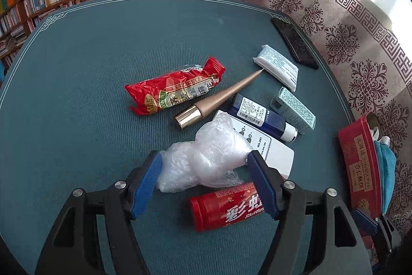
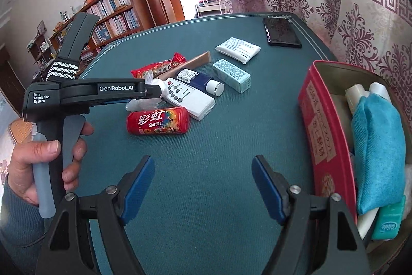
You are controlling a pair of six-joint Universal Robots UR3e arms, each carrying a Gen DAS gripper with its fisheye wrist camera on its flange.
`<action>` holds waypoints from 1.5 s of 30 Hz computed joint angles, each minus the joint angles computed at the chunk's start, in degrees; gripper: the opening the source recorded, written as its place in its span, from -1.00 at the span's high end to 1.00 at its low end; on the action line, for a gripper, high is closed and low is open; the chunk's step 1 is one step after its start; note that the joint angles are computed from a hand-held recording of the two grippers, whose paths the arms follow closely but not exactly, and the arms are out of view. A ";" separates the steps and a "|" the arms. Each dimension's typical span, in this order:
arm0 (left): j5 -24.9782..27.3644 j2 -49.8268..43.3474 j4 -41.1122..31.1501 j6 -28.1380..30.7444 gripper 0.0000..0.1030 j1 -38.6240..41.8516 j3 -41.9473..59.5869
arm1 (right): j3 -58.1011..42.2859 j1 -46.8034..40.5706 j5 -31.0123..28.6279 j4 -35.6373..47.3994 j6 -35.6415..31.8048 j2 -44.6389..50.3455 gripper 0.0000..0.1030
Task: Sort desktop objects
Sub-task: 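Reach back to the table and grasp the crumpled clear plastic bag with the left tool, then carry the plastic bag and Skittles tube into the red tin box and release both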
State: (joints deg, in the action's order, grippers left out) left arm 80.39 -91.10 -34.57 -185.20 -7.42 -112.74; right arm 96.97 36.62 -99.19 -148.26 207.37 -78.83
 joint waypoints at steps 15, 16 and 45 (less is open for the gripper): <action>-12.92 16.81 -0.67 6.56 0.35 16.68 -15.60 | -19.66 -2.37 6.88 6.58 -6.63 15.52 -0.57; -13.70 19.57 -1.89 7.98 0.35 18.21 -16.60 | -21.10 -2.42 6.67 6.88 -6.59 16.71 -0.57; -24.86 53.44 -37.11 28.08 0.33 39.33 -20.88 | -42.92 6.74 -1.13 17.85 -12.80 33.54 0.25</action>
